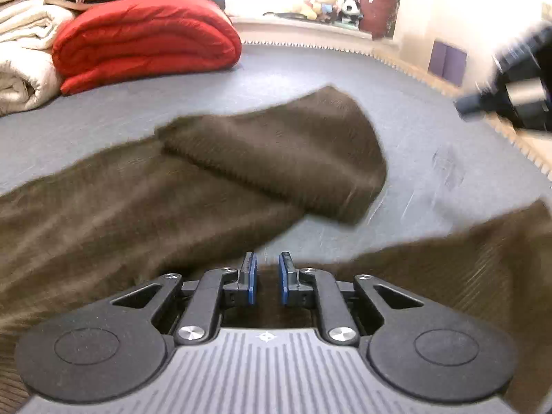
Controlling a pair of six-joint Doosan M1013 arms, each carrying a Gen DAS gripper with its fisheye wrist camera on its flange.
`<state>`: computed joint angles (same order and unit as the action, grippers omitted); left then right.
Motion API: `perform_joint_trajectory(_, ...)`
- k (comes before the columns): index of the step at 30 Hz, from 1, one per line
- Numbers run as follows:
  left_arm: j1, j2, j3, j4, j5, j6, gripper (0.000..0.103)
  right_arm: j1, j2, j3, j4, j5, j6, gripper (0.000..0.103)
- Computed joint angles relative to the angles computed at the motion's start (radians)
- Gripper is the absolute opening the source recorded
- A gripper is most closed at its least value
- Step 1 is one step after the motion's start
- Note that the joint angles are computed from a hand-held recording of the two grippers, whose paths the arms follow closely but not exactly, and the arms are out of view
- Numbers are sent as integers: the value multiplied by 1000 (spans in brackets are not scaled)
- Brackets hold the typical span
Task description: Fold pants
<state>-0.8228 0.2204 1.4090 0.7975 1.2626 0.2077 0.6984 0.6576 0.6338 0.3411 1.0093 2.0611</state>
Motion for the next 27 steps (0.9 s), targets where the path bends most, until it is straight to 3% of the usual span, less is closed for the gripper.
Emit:
perform_joint_trajectory(3,-65,9,76,174,16,-63,16,-17,70,-71,42,47,68,6)
perform_joint_trajectory(7,-52,-1,86,154,-12,-88,17,-31,179,-188,106,111,174,9)
perform_joint_trajectory(11,-55,7,78,157,5,-71,17,-28,280,-321,111,183,259,42)
perform_joint_trajectory(13,-56,18,65,160,20,-52,17,-29,269,-277,139,129,244,41)
perform_joint_trajectory(15,-59,19,63,161,30,-44,17,-30,284,-301,170,135,222,40)
perform_joint_trajectory(16,-57,20,63,160,29,-44,17,-31,295,-326,179,152,208,33)
perform_joint_trajectory(17,-59,19,63,160,29,-46,17,-32,313,-365,191,182,183,13)
perform_joint_trajectory(18,-59,19,63,160,31,-45,17,-32,326,-397,187,197,167,13)
perform_joint_trajectory(21,-61,24,55,160,44,-32,17,-38,303,-370,214,143,103,11)
perform_joint_trajectory(23,-63,29,50,163,54,-22,17,-42,258,-311,232,58,72,11)
perform_joint_trajectory(27,-64,32,48,163,56,-23,17,-59,124,-97,216,-275,142,10)
